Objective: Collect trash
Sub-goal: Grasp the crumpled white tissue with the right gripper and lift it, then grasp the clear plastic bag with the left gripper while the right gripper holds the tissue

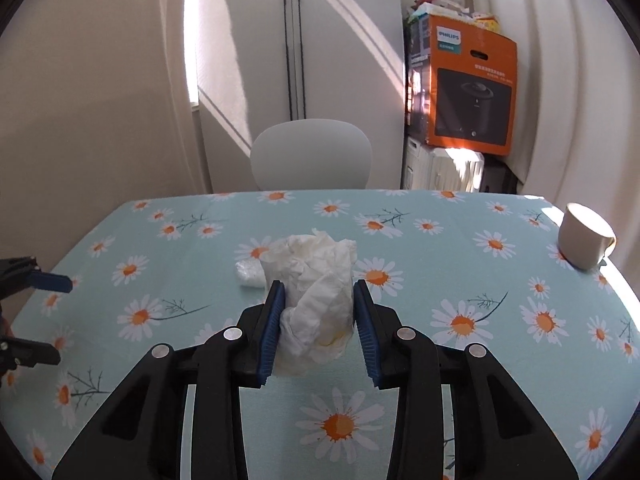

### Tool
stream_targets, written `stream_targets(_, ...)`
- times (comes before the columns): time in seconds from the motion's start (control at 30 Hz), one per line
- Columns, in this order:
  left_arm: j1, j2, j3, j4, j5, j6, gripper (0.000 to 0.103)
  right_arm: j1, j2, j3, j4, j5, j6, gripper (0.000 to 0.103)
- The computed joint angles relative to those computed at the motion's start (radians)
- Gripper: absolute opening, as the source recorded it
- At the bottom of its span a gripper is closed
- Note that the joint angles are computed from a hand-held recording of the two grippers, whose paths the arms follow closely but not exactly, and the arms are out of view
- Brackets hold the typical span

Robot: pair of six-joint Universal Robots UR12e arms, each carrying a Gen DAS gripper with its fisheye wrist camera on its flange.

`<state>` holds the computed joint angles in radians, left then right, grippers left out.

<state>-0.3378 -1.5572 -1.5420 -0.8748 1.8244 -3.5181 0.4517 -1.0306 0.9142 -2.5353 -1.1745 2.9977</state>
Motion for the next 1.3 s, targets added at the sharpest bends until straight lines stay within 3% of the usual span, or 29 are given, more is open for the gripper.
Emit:
stream_targets(0.13,-0.013,-0.035,0.039,-0.079,0.056,-0.003,0.097,-0.022,-0.018,0.046,-0.133,0.122,0.022,0.033)
stream_targets(0.23,-0.003,-0.060,0.069,-0.119,0.031,-0.031,0.097,-0.027,-0.031,0.081,-0.267,0.137,0.038,0.033)
stream_targets(0.33,0.000,-0.092,0.104,-0.135,0.036,-0.037,0.097,-0.023,-0.039,0.107,-0.378,0.093,0.047,0.033)
stream_targets(0.57,0.026,-0.157,0.169,-0.089,-0.019,-0.014,0.097,-0.030,-0.046,0.114,-0.418,0.068,0.094,0.033)
stream_targets(0.67,0.026,-0.189,0.200,-0.045,0.009,0.009,0.097,-0.034,-0.044,0.111,-0.424,0.067,0.131,0.033)
stream_targets(0.77,0.036,-0.219,0.239,-0.067,-0.015,0.013,0.097,-0.042,-0.042,0.109,-0.441,0.089,0.168,0.033)
stream_targets(0.83,0.036,-0.239,0.263,-0.086,0.007,0.002,0.096,-0.046,-0.038,0.102,-0.427,0.104,0.185,0.033)
stream_targets(1.0,0.054,-0.262,0.283,-0.099,-0.010,-0.021,0.082,-0.048,-0.034,0.092,-0.410,0.093,0.206,0.034)
stream_targets(1.1,0.063,-0.269,0.290,-0.113,-0.035,-0.031,0.065,-0.049,-0.032,0.086,-0.394,0.092,0.211,0.034)
stream_targets(1.17,0.064,-0.276,0.297,-0.116,-0.032,-0.027,0.036,-0.048,-0.033,0.089,-0.393,0.087,0.205,0.034)
stream_targets(1.3,0.066,-0.261,0.273,-0.058,-0.070,0.001,0.036,-0.038,-0.031,0.083,-0.368,0.055,0.171,0.035)
